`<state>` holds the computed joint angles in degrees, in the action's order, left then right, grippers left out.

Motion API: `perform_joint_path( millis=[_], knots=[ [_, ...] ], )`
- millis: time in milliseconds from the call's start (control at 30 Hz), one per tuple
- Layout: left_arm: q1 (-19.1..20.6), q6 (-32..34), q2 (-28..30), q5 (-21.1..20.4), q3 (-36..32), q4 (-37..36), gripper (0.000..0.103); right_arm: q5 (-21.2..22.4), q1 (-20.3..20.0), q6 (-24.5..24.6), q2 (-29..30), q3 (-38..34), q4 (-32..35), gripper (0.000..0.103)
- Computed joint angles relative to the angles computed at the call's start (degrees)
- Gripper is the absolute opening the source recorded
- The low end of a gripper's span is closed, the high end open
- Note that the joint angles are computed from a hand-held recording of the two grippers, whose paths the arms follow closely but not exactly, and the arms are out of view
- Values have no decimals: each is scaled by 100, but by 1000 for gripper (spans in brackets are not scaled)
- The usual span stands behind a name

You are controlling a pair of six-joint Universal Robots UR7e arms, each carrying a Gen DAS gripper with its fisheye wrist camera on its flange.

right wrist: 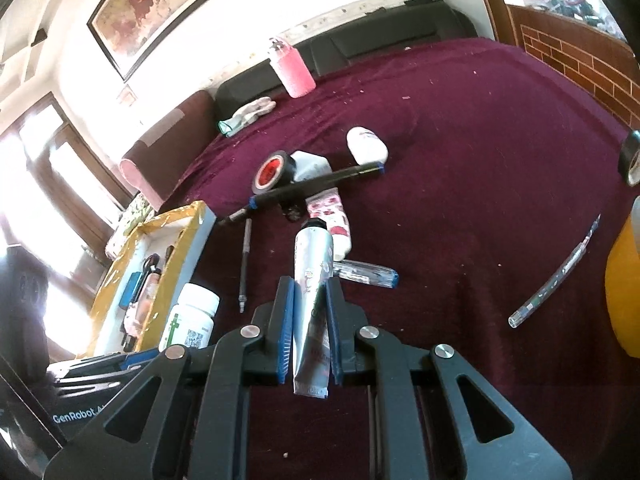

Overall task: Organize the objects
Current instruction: 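Lift the pill bottle and white tube and carry them toward the tray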

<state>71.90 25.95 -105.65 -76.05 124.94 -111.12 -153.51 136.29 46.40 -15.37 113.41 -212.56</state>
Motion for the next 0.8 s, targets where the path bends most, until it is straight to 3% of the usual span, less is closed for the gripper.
perform_joint_path(
  millis=[800],
  knots=[
    [256,130,-29,-330,-390,171,29,208,141,-221,66,-380,222,13]
  ],
)
